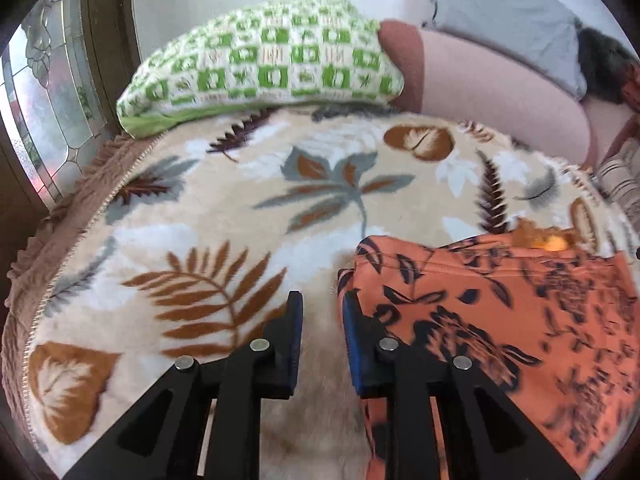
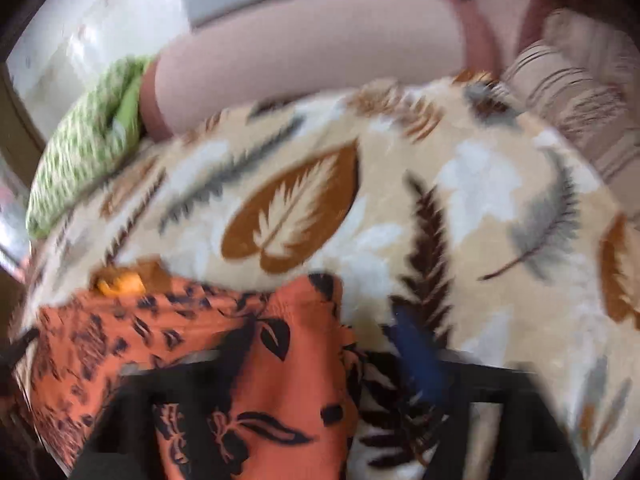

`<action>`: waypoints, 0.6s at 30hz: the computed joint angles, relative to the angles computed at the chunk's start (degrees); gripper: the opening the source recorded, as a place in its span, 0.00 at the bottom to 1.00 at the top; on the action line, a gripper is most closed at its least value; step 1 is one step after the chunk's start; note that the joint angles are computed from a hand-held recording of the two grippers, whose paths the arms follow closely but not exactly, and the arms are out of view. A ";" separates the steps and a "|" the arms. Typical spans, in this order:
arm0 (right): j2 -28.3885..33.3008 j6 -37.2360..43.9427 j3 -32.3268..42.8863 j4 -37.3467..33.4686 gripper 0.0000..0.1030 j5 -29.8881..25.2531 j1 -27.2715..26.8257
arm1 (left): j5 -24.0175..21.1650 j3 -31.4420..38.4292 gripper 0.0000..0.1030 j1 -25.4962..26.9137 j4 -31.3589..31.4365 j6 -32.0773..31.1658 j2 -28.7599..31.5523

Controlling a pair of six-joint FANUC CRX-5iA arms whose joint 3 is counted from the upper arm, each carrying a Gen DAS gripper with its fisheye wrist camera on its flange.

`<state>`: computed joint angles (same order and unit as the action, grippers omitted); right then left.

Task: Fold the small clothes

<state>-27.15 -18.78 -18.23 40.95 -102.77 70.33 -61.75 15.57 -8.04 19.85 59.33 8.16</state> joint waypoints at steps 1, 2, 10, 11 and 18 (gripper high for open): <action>0.32 -0.03 0.99 1.39 0.80 -1.09 2.01 | -0.83 -0.91 0.20 0.90 1.89 -1.99 -1.13; 0.81 -1.09 2.11 2.55 0.80 -2.10 4.61 | -1.76 -2.36 0.21 1.90 4.15 -4.53 -2.66; 1.56 -11.31 1.40 5.30 0.80 2.75 16.90 | -17.99 -10.22 0.22 5.41 3.01 -3.86 -7.09; 1.50 -11.99 0.70 2.75 0.80 4.83 16.24 | -16.91 -12.15 0.19 6.43 4.77 -4.32 -8.00; -0.02 -16.94 -1.09 -5.61 0.80 8.47 15.18 | -21.47 -9.95 0.16 9.15 5.13 0.40 -7.60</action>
<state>-27.17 -35.72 -19.32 35.34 -94.30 85.51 -83.22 5.63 1.10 24.98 59.73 0.56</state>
